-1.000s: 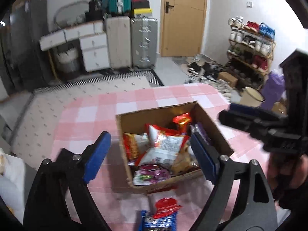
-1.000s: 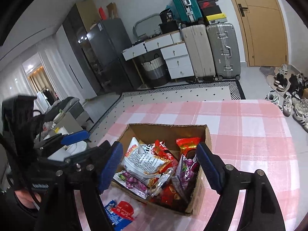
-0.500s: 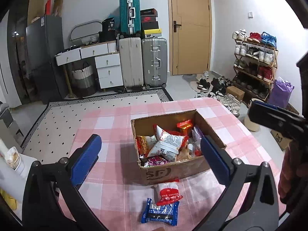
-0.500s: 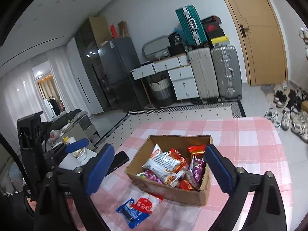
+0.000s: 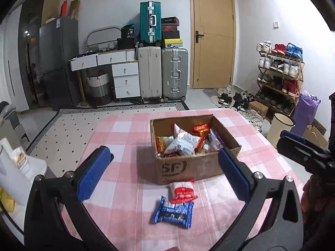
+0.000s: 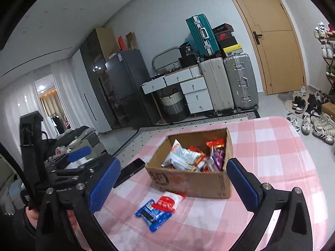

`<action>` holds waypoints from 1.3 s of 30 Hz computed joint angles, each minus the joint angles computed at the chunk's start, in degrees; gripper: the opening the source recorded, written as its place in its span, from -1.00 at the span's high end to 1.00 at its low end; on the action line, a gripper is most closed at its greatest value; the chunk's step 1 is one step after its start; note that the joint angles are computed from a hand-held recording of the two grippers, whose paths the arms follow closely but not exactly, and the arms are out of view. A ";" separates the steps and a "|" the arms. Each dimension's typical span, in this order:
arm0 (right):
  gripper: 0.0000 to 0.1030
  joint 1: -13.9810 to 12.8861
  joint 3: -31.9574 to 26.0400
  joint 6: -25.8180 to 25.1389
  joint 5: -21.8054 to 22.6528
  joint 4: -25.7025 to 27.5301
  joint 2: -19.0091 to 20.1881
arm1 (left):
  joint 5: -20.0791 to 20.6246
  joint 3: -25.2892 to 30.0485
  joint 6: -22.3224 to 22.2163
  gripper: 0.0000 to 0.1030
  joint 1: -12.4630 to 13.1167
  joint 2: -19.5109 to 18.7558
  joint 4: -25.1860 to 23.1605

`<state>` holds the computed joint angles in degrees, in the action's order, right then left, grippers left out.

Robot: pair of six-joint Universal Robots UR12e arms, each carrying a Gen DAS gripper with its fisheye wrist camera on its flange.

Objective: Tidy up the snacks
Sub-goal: 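Lower the left tool to the blue biscuit pack and grasp it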

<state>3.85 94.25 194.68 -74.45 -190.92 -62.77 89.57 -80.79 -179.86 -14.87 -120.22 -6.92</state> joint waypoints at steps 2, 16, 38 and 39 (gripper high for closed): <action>-0.99 0.11 0.58 -0.14 -0.52 -0.74 0.10 | -0.63 -1.55 -0.56 -0.99 0.10 0.61 0.92; -0.99 0.97 3.94 -0.30 -0.39 -2.51 1.19 | 0.27 -8.31 -4.07 -0.99 0.18 1.24 5.24; -0.99 0.83 5.31 -0.02 1.76 -1.36 3.65 | -1.47 -5.87 -1.31 -0.99 0.34 -3.48 -3.97; -0.99 0.82 5.16 -0.10 1.85 -0.97 3.81 | -0.31 -5.26 -1.58 -0.99 0.11 -3.84 -4.94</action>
<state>4.67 99.42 194.58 -72.60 -191.88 -58.96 89.25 -86.06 -181.44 -14.77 -124.06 -11.86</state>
